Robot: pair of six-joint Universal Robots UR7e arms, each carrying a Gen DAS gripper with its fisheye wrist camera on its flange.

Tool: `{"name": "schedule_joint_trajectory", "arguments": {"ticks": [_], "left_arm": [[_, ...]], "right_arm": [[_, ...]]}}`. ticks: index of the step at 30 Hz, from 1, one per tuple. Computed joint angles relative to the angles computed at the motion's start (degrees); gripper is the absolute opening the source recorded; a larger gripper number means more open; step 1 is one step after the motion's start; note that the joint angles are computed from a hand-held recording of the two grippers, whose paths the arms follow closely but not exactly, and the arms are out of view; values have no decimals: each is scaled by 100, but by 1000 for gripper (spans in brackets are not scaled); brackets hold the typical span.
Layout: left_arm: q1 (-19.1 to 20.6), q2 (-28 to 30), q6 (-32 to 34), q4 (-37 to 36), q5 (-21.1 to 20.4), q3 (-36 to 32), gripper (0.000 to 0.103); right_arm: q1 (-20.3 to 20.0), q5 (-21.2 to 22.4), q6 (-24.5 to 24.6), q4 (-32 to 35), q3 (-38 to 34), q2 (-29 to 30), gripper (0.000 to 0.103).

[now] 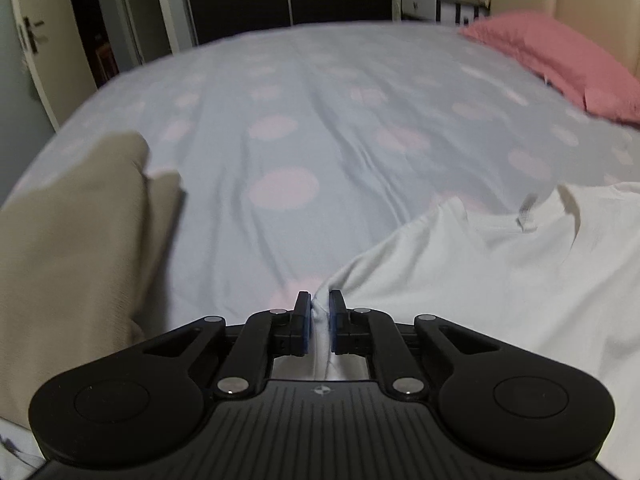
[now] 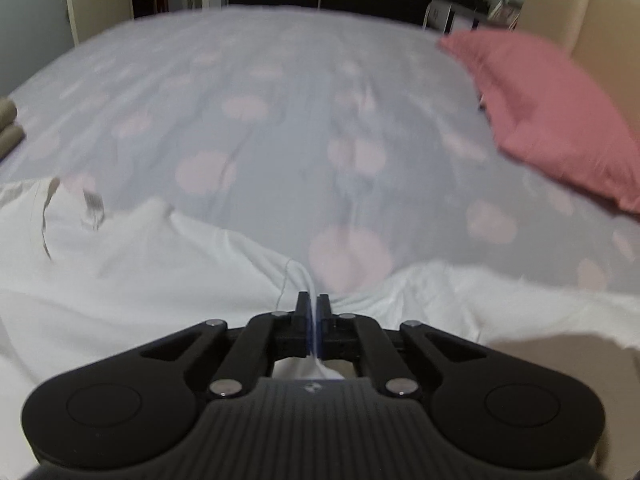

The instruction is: Fold clothes

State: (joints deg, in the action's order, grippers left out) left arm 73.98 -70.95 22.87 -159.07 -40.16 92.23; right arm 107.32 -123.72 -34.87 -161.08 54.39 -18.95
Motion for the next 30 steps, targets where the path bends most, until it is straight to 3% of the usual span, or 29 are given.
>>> {"name": "schedule_joint_trajectory", "arguments": {"ticks": [11,16,17,18,20,21,25,27,30], "left_arm": [[-250,12,887,-1718,220,-257,7],[-124,216,807,-1335,283,-550,9],[-98,250,785,-1300,316,-557,15],[-81,280,788,-1306,371,-548,23],[-60,272,761,-1141,443,-503,28],[-52,219,740,-1022,430,-442,28],[-70,194,928,-1165,750,-291,31],[-59,118,804,-1028,842,-245,41],[-61,-16,690,-919,957,-135,41]], "right_arm": [[343,323,-277,-975,-1168,710,1],[439,218,-311,-740,-2196,1311,1],[435,184,-331,-666,-2316,1396,2],[438,53,-376,-528,-2529,1534,6],[455,-283,-487,-336,-2948,1813,29],[442,-322,-490,-348,-2902,1799,39],[393,-496,-396,-321,-2550,1610,39],[381,-585,-482,-377,-2320,1484,39],[361,-740,-563,-464,-1946,1267,39]]}}
